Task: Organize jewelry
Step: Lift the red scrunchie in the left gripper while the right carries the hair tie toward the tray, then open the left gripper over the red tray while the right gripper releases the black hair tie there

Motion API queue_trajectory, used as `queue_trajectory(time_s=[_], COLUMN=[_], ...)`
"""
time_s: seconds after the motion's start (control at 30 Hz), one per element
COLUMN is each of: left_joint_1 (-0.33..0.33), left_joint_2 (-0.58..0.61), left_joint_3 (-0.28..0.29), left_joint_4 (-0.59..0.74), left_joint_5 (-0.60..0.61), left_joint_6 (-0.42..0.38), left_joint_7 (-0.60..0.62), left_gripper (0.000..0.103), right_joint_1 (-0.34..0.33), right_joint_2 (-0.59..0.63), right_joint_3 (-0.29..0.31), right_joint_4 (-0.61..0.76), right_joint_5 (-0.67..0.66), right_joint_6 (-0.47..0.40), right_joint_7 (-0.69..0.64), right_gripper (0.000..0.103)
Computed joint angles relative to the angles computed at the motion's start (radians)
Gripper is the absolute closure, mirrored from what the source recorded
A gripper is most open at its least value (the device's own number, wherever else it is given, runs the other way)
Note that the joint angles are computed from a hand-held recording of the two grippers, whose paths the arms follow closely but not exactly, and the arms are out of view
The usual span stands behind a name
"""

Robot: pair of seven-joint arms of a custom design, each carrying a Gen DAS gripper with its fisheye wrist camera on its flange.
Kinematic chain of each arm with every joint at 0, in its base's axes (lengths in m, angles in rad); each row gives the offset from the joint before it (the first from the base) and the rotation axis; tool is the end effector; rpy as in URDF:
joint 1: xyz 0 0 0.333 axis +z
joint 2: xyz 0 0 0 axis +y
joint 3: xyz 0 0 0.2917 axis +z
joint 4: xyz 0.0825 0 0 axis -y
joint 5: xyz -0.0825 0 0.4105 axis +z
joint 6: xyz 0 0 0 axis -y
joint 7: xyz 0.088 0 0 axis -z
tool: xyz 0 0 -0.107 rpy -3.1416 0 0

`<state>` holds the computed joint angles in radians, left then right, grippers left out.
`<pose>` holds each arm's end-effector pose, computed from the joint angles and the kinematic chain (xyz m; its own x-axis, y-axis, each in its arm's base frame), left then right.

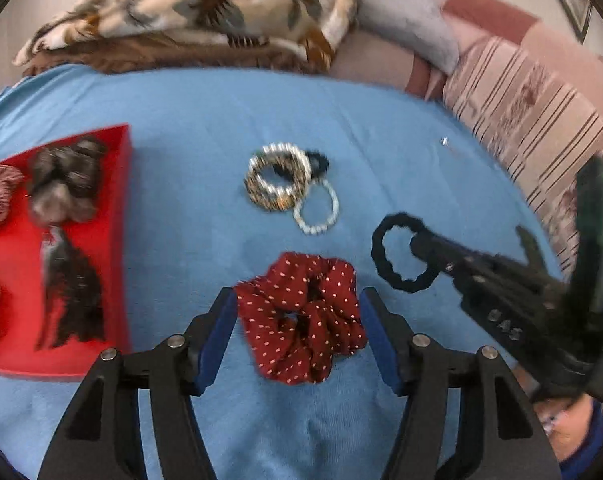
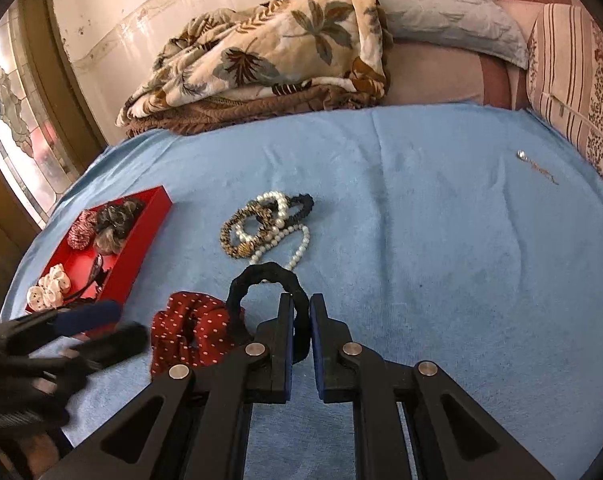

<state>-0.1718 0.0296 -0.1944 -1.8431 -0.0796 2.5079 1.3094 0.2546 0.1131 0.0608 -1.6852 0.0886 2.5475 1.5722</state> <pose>0.5999 -0.2281 0.5453 -0.1231 -0.9650 0.2316 -0.8349 -0.0255 -0.5498 0.6386 0.2051 0.5830 0.2885 -0.9529 -0.0940 -0.7199 -0.1511 -0.6774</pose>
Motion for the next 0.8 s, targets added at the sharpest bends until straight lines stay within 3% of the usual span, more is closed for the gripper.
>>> queue_trajectory(time_s=[0.07, 0.1, 0.43, 0.63, 0.8], left_joint_1=[-0.004, -0.005, 0.017, 0.089, 0.156], left_joint_2=[0.035, 0.05, -0.169, -0.268, -0.281], left_joint_3=[-0.002, -0.003, 0.019, 0.056, 0.088], left_joint_4=[0.035, 0.054, -0.12, -0.186, -0.201], left_joint_5=[0.02, 0.015, 0.043, 0.096, 0.127], left_joint_6=[-0.041, -0.075, 0.044, 0.068, 0.067], left_joint_7=[-0.018, -0.019, -0.024, -0.056, -0.079], left_gripper=[0.084, 0.099, 0.099, 0.099, 0.099], right_joint_1=[-0.002, -0.002, 0.006, 0.027, 0.054], right_joint_2=[0.008, 0.008, -0.038, -0.062, -0.049], right_joint_3=[0.0, 0.0, 0.011, 0.018, 0.037], right_joint_4=[0.011, 0.01, -0.05, -0.059, -0.015], right_joint_5=[0.007, 0.012, 0.056, 0.019, 0.035], right_joint_6=[-0.015, -0.016, 0.07, 0.06, 0.016], right_joint_7=[-0.001, -0.004, -0.073, -0.058, -0.076], right_gripper=[0.093, 0.093, 0.093, 0.093, 0.093])
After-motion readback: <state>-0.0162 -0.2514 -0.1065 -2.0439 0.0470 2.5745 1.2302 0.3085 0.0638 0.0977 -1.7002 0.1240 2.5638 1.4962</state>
